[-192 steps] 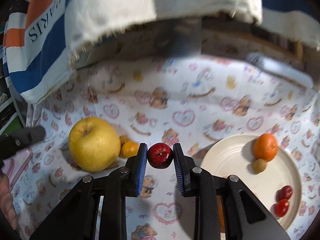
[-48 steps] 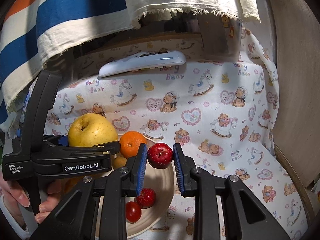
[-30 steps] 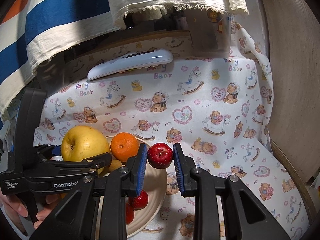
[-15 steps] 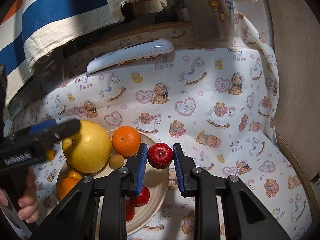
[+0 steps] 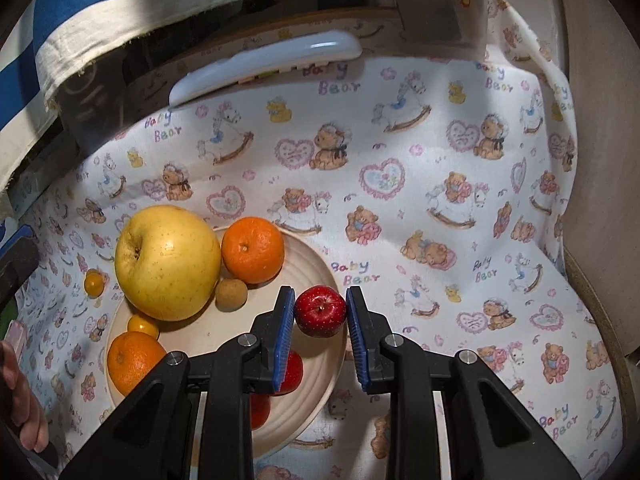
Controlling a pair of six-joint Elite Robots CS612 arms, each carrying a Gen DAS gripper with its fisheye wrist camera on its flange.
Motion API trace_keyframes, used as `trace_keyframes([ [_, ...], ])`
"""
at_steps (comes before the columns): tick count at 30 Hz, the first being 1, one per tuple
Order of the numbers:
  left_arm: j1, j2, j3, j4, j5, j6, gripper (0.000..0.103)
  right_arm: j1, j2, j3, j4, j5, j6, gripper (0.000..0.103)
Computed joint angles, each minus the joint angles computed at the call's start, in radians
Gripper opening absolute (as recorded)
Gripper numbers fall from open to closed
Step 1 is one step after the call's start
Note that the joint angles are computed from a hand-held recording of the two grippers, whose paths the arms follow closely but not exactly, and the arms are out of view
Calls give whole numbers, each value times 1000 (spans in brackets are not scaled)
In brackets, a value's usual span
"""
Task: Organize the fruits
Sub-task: 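Open both tools to drop the pear and red fruit onto the plate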
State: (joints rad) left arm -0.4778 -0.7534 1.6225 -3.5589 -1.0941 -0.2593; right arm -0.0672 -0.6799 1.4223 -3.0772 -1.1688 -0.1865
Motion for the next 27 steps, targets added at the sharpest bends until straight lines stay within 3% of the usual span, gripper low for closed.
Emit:
trace_keyframes([
  [5, 0, 2, 12, -14, 20, -41, 102, 7, 0, -4, 19, -32, -19, 27],
  [11, -7, 4, 22, -58, 16, -6, 102, 8, 1, -4, 16, -33, -21, 27],
  [16, -4, 0, 30, -68, 13, -23, 102, 6, 1, -3, 15, -29, -19, 29],
  [19, -2, -1, 33, -74, 12, -35, 102, 8, 2, -4, 14, -35, -20, 34],
  [21, -1, -2, 35, -77, 17, -40, 102, 10, 0, -2, 15, -38, -27, 45],
  [27, -2, -6, 41, -102, 28, -35, 102, 12, -6, 24, -54, -36, -28, 51],
])
